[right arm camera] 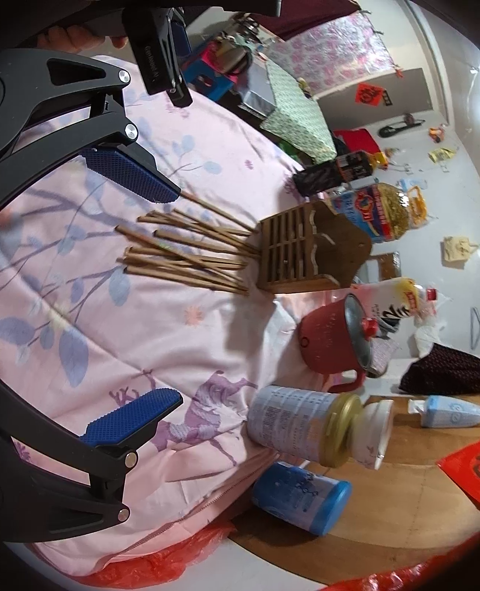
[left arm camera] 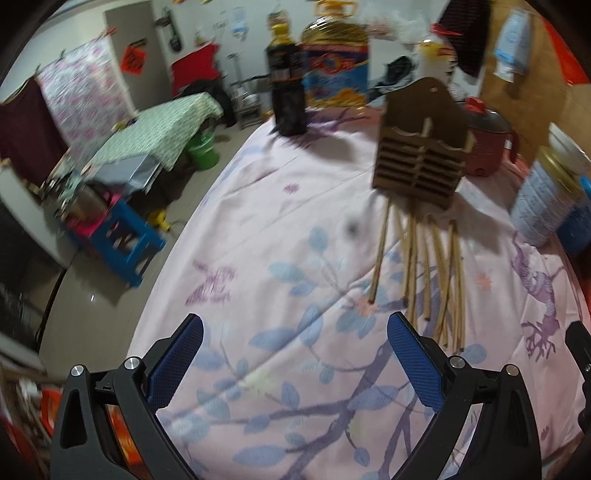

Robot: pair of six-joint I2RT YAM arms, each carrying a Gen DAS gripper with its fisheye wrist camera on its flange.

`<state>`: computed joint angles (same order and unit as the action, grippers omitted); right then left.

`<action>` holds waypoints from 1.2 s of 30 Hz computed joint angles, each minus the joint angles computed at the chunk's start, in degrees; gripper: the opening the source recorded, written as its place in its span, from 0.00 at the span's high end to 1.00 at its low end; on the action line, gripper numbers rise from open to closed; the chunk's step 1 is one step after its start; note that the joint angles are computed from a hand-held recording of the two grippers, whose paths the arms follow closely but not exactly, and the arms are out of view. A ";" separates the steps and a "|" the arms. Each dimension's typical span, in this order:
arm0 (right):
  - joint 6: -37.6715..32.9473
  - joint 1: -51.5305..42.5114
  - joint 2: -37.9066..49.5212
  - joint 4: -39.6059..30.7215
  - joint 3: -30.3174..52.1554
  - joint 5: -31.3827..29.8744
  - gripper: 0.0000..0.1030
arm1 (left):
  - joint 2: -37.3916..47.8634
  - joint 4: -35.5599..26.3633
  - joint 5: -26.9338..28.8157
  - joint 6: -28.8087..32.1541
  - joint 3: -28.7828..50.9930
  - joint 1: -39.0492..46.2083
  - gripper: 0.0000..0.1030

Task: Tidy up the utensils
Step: 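Close the left tool on one wooden chopstick while the right tool grasps another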

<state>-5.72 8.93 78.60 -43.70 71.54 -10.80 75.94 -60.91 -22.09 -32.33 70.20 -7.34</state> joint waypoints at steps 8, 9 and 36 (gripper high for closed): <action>-0.42 -1.04 3.15 0.76 -0.90 -0.21 0.06 | -1.19 4.51 1.48 4.01 -6.86 2.10 0.05; 0.94 -0.65 3.44 0.78 -0.58 0.65 0.06 | -1.10 6.79 2.33 6.10 -7.90 2.92 0.06; 2.10 4.96 11.40 5.16 -1.81 7.83 0.47 | 15.72 35.09 21.89 31.79 -11.78 13.28 0.94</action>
<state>-3.61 13.89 90.00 -38.54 69.73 -2.97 91.66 -25.82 -0.20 -0.54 58.42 5.94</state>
